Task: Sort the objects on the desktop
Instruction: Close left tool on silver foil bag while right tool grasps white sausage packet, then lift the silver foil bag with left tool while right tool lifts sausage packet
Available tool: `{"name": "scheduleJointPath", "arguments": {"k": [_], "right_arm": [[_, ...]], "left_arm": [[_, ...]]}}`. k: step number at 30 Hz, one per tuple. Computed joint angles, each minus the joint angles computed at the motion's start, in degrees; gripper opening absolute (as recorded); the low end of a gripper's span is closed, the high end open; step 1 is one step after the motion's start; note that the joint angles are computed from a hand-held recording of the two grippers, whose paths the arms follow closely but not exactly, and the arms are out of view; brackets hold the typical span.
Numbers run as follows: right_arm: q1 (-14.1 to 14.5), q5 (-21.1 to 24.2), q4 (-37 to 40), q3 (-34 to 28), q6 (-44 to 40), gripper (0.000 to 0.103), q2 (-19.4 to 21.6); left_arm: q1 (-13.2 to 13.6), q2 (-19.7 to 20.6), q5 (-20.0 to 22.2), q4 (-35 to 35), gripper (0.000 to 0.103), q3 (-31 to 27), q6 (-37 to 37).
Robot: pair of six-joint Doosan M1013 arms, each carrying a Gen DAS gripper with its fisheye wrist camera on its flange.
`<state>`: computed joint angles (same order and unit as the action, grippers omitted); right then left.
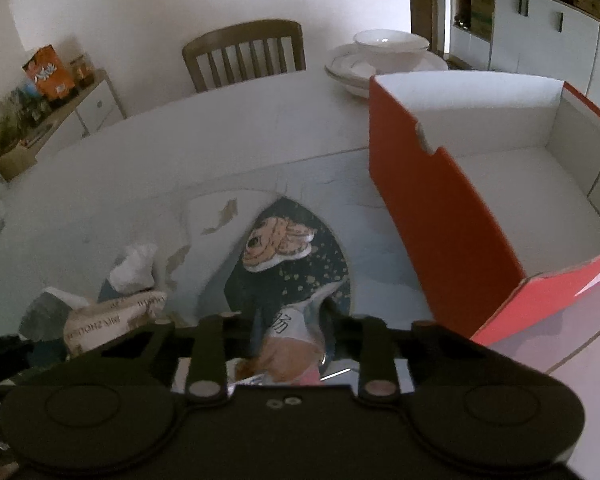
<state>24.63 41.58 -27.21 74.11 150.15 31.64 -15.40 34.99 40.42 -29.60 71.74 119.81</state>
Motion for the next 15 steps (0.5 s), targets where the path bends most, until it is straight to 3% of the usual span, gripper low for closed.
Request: {"name": "scheduleJointPath", "arguments": {"k": [4,15], "right_arm": [[0.3,-1.09,-2.44,0.87,2.88,0.019,-0.83],[0.2,-5.45,-4.06,3.52,7.83,0.018,-3.25]], "left_arm": [[0.27,-0.45,-0.96,-1.94,0.051,0.64,1.97],[0.42,-2.02,-1.37,-5.12,0.05,1.33,4.89]]}}
